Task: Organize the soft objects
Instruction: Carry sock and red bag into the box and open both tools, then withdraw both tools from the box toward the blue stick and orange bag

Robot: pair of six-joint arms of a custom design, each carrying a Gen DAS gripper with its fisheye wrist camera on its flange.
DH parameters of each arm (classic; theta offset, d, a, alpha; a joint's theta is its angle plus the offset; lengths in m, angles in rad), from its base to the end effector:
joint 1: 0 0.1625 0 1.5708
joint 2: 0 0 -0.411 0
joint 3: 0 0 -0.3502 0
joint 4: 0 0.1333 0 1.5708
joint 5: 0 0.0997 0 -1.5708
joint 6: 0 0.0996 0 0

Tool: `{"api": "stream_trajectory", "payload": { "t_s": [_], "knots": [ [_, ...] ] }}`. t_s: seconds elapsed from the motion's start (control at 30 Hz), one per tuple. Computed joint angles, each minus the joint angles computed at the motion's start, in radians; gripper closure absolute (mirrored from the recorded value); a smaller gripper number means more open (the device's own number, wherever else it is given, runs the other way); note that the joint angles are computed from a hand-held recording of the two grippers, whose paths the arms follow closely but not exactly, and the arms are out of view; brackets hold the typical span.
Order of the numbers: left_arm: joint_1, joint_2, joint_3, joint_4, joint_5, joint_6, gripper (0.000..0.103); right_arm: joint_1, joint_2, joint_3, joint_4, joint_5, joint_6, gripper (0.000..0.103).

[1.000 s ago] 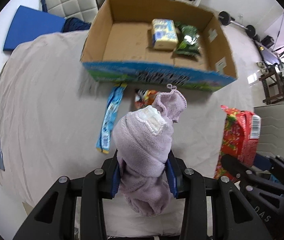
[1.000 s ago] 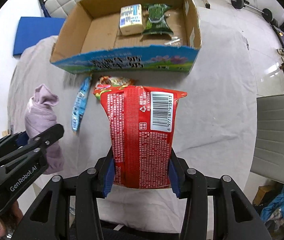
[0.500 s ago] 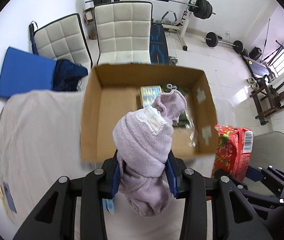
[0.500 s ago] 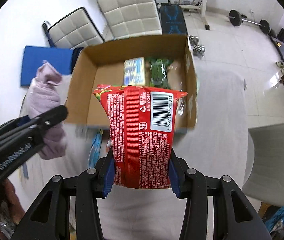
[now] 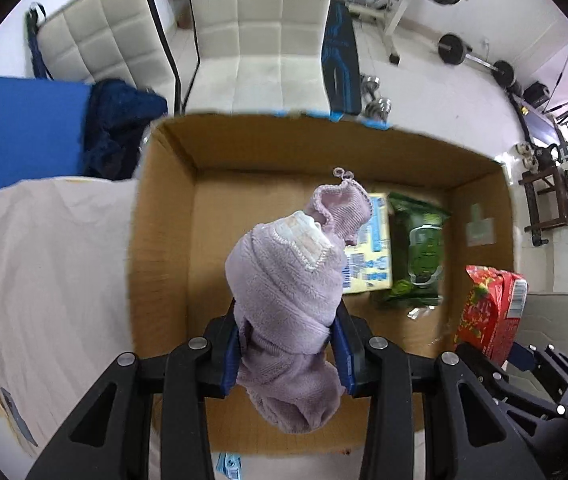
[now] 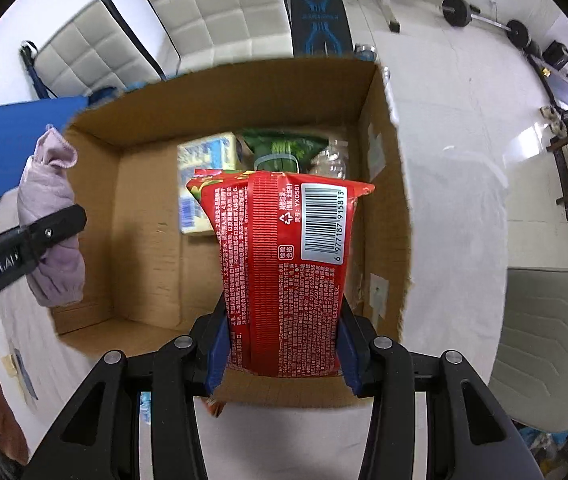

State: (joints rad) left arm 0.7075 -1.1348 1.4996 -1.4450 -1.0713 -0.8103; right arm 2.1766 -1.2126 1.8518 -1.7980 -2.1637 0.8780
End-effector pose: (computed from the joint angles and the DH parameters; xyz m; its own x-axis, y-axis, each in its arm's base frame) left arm -0.2984 -0.4934 0.2860 -0.7607 0.1456 -0.6326 0.1730 0.9847 0.0187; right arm 0.3391 -0.3532 0.2229 -0.7555 0.1605 0.6351 0.0933 0.9860 -0.1382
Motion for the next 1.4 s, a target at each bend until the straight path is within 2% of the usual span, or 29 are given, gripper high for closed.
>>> {"api": "stream_trajectory", "payload": {
  "t_s": [0.13,0.33,0.63,0.67,0.83,0.9,1.07,1.1,1.2,1.27,1.33,1.4],
  "knots": [
    [0.045,0.037,0.010,-0.013,-0.008,0.023,0.068,-0.048,0.026,0.053,-0.045,0.014,-0.027,0.055],
    [0.082,0.084,-0.001,-0.019,0.004,0.048,0.067,-0.079,0.054,0.099,-0.074,0.032,-0.043,0.055],
    [0.104,0.119,-0.029,-0.038,0.008,0.070,0.067,-0.116,0.087,0.106,-0.074,0.034,-0.060,0.054],
    [0.106,0.122,-0.031,-0.041,0.009,0.073,0.065,-0.121,0.088,0.106,-0.072,0.039,-0.059,0.054],
    [0.115,0.141,-0.061,0.006,0.006,0.044,0.064,-0.141,0.107,0.084,-0.075,0.059,-0.065,0.052],
    [0.122,0.142,-0.068,0.008,0.005,0.032,0.061,-0.139,0.099,0.074,-0.065,0.054,-0.059,0.043],
    [0.124,0.123,-0.074,-0.007,-0.004,0.022,0.047,-0.125,0.092,0.049,-0.059,0.047,-0.057,0.037],
    [0.123,0.115,-0.074,-0.013,-0.007,0.021,0.045,-0.119,0.091,0.042,-0.058,0.044,-0.058,0.033],
    [0.111,0.090,-0.073,-0.023,-0.002,0.013,0.031,-0.105,0.086,0.027,-0.048,0.036,-0.049,0.020],
    [0.100,0.064,-0.066,-0.021,0.007,0.000,0.012,-0.094,0.086,0.019,-0.049,0.037,-0.046,0.014],
    [0.083,0.035,-0.050,-0.023,0.009,-0.012,0.008,-0.083,0.074,0.022,-0.059,0.039,-0.036,0.003],
    [0.057,-0.003,-0.022,-0.021,0.009,-0.015,0.008,-0.065,0.057,0.030,-0.055,0.030,-0.020,0.000]
  ]
}}
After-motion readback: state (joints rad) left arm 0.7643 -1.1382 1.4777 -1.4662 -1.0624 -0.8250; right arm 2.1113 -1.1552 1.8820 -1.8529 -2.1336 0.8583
